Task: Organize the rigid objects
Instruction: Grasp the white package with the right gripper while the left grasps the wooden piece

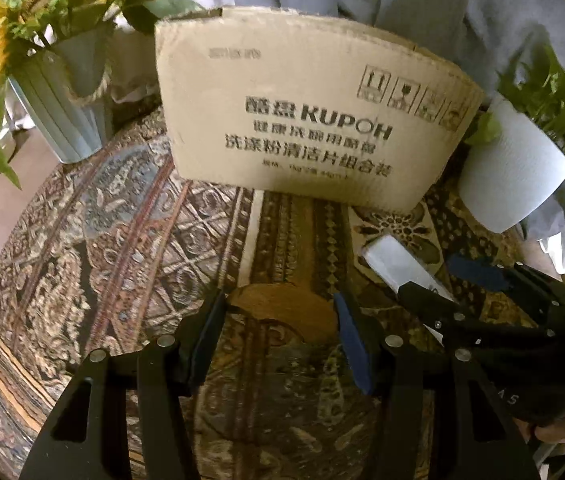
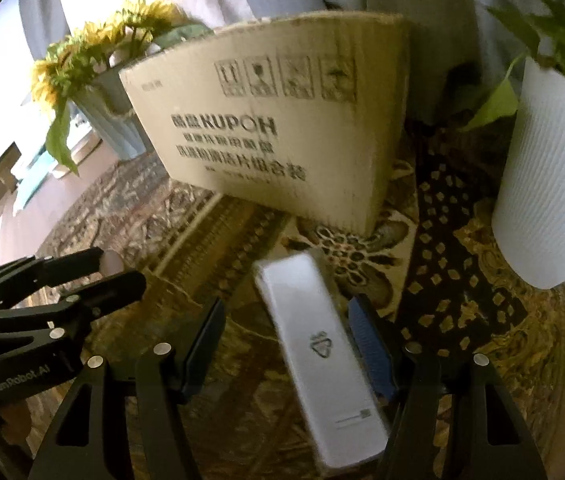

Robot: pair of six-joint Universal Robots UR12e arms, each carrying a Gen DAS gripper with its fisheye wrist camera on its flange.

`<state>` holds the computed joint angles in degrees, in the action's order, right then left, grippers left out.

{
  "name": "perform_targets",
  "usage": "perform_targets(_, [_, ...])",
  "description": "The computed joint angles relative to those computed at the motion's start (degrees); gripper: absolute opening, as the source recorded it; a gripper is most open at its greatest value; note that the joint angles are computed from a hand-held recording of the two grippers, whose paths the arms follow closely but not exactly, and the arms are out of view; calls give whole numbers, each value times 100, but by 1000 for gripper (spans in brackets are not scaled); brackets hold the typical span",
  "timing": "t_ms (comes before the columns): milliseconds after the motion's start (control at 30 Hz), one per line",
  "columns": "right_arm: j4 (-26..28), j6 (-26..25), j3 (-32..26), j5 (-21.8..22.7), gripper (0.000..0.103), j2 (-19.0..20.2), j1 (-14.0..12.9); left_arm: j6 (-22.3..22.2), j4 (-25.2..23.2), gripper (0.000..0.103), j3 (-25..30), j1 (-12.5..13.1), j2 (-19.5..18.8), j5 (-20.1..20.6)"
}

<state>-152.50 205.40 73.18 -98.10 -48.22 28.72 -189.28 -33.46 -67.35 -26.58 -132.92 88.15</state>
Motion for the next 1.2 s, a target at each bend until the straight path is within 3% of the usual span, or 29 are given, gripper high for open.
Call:
perform_targets(367, [24, -281, 171, 198, 56, 7, -83, 4, -180, 55, 140, -86, -140, 157])
perform_targets(500, [-60, -501, 173, 58, 56, 36, -55, -29, -248, 55, 177, -93, -170, 165])
perform_targets(600, [-83, -709, 152, -162, 45, 64, -11, -30, -276, 55, 185, -97, -184, 183])
perform_targets(733, [-120, -881, 136, -325, 42, 77, 32, -27, -244, 55, 154, -96, -180, 191])
perform_targets(1200, [-374, -650, 293, -458, 41, -92, 96, 77, 129, 55, -74, -77, -19, 94])
